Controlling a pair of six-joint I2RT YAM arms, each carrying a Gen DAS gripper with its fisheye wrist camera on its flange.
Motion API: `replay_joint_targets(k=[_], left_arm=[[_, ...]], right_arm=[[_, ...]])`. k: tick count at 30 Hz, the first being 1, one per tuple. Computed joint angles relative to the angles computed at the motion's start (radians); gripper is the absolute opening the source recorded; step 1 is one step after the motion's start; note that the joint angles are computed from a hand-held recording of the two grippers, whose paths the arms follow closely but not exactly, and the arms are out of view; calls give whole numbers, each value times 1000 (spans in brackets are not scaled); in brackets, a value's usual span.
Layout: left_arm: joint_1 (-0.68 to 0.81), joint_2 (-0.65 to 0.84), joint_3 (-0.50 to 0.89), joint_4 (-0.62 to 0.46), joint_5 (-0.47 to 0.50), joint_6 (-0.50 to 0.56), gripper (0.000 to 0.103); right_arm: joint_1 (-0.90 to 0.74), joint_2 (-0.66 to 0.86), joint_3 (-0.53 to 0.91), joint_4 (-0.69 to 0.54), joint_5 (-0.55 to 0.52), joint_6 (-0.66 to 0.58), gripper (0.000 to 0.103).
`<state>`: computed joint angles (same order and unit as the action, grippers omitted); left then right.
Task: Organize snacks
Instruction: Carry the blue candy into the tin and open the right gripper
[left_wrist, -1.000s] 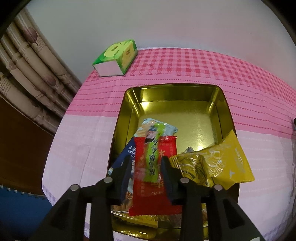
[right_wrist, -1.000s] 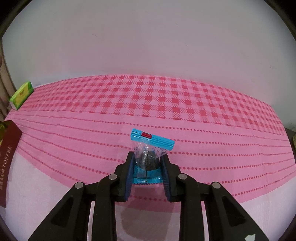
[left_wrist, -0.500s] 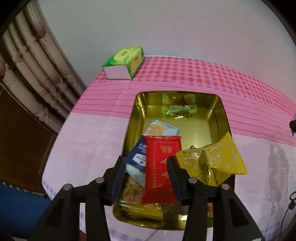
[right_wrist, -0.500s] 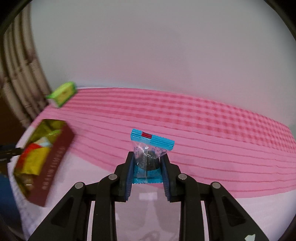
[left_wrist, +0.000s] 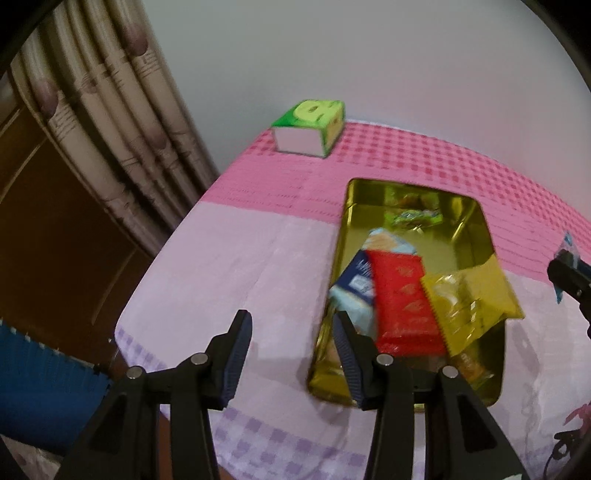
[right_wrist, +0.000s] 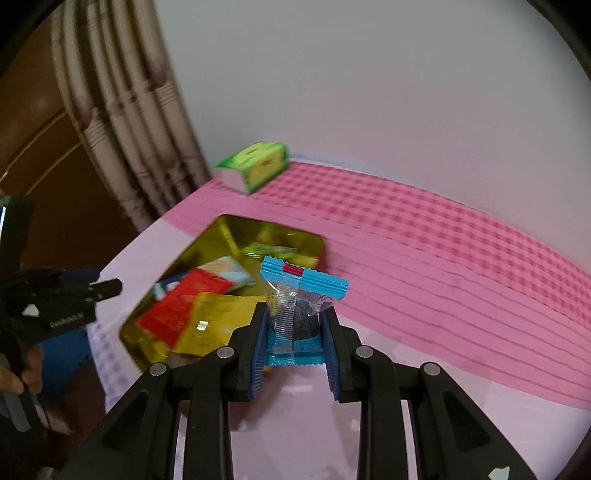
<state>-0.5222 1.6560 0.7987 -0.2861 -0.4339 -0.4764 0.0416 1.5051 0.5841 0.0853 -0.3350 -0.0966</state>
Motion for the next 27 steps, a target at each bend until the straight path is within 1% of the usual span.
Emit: replay_joint_targets(k=[6, 11, 15, 20, 27], left_arm=[[0, -57, -87, 15, -37, -22, 47], [-6, -65, -114, 31, -70, -28, 47], [-1, -60, -129, 54, -68, -25, 47], [16, -52, -144, 81, -22, -15, 47], [17, -56, -151, 96, -11, -17, 47]], right_arm=[[169, 46, 25, 21, 90, 71, 25], [253, 99, 65, 30, 151, 102, 25], [285, 143, 99, 32, 189, 123, 25], [316, 195, 129, 39, 242, 145, 25], [335, 246, 159, 40, 277, 157, 27]])
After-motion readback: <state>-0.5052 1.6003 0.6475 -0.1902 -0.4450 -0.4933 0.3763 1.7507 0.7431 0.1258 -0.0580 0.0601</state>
